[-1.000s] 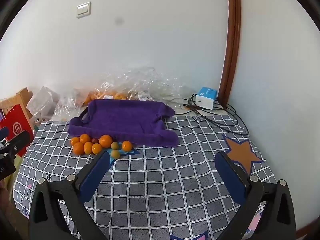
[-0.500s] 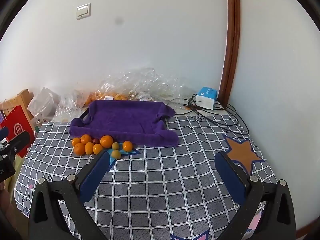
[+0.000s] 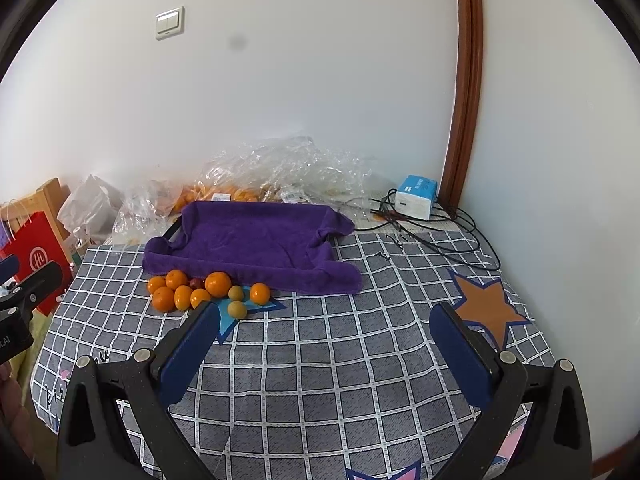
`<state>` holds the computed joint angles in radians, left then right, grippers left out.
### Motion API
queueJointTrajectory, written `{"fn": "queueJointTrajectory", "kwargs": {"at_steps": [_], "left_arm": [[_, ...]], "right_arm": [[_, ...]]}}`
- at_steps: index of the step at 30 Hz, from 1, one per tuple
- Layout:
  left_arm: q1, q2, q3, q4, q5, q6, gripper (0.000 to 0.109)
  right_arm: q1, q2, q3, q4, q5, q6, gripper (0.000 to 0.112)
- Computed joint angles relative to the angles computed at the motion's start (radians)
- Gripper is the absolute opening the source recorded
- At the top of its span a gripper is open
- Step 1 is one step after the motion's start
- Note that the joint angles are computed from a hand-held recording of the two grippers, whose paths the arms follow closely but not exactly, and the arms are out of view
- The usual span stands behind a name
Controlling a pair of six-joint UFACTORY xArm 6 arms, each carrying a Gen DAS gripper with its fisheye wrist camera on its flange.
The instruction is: Organize fruits
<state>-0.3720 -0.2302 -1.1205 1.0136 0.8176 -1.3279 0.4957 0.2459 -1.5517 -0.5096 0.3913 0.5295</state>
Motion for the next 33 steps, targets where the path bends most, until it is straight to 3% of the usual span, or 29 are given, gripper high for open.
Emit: {"fn": "queueJointTrajectory", "kwargs": {"at_steps": [33], "left_arm": [[-0.008,0.008,-0.012,-0.007,0.007,0.005,0.103]], "right_arm": [[0.006,-0.006,0.016,-0.011,-0.006,0.012,0.103]]}}
